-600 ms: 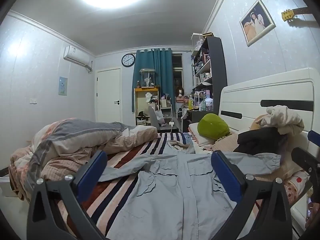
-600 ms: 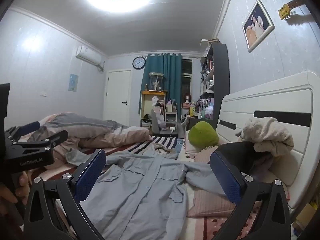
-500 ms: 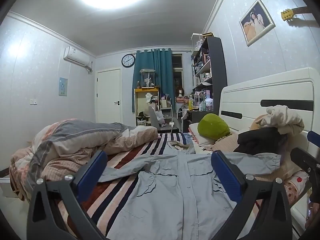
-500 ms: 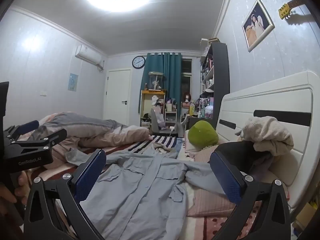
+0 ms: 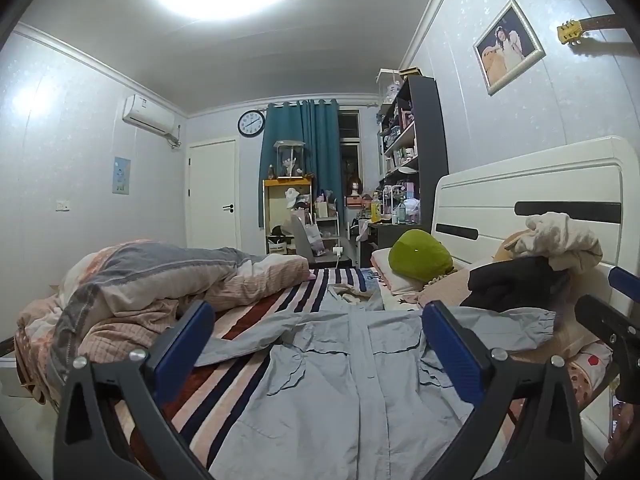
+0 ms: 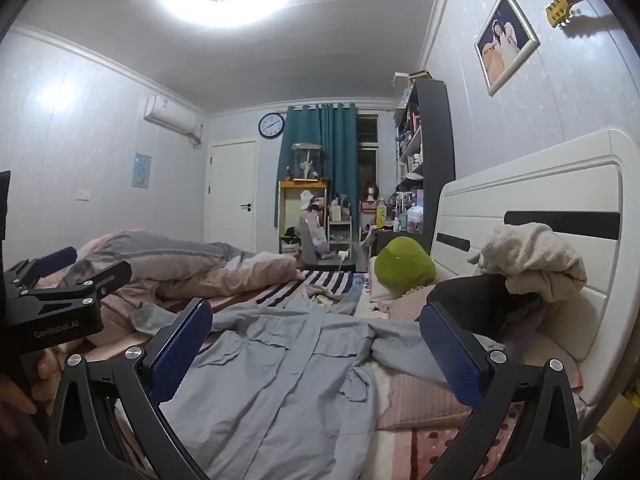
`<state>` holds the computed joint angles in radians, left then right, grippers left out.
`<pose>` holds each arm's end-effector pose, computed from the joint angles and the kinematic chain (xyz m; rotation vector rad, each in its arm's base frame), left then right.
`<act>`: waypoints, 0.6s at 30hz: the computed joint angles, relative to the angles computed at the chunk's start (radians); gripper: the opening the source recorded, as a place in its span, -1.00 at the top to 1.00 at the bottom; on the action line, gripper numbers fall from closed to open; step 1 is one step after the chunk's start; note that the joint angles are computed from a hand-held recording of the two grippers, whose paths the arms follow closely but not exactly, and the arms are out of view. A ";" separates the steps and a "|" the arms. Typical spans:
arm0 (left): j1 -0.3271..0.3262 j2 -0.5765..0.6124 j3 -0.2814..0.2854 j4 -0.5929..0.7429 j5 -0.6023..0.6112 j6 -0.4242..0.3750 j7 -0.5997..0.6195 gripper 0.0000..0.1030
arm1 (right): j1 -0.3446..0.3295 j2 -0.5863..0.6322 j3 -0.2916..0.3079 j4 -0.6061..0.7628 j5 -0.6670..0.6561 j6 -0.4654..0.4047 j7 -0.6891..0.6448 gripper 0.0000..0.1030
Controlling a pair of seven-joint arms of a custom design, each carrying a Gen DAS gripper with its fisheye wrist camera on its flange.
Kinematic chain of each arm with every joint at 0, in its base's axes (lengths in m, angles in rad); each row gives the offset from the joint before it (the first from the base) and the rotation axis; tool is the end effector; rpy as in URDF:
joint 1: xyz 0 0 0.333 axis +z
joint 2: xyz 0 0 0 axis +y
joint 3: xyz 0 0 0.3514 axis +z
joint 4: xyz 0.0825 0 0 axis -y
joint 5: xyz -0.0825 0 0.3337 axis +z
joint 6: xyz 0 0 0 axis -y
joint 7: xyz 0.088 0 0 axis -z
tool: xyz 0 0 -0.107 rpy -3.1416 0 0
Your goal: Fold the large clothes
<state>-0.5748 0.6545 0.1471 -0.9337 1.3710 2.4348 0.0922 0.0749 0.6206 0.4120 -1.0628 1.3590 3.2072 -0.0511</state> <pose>0.6630 -0.3543 0.6383 -1.3712 1.0853 -0.9806 0.7090 0.1337 0.6223 -1.4402 0.9554 -0.9319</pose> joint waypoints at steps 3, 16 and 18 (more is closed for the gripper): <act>0.000 0.004 0.000 0.006 -0.004 -0.004 0.008 -0.99 | 0.002 -0.002 -0.001 -0.005 -0.006 0.001 0.007 -1.00; -0.004 0.011 0.002 0.017 -0.016 -0.004 0.019 -0.99 | 0.006 -0.014 0.000 -0.015 0.067 0.002 -0.063 -1.00; -0.007 0.007 0.004 0.010 -0.013 -0.004 0.013 -0.99 | 0.011 -0.016 -0.009 -0.016 0.068 0.000 -0.059 -1.00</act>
<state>-0.5814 0.6617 0.1512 -0.9241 1.3585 2.4304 0.1055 0.0862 0.6042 0.4027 -1.0784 1.4274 3.2070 -0.1100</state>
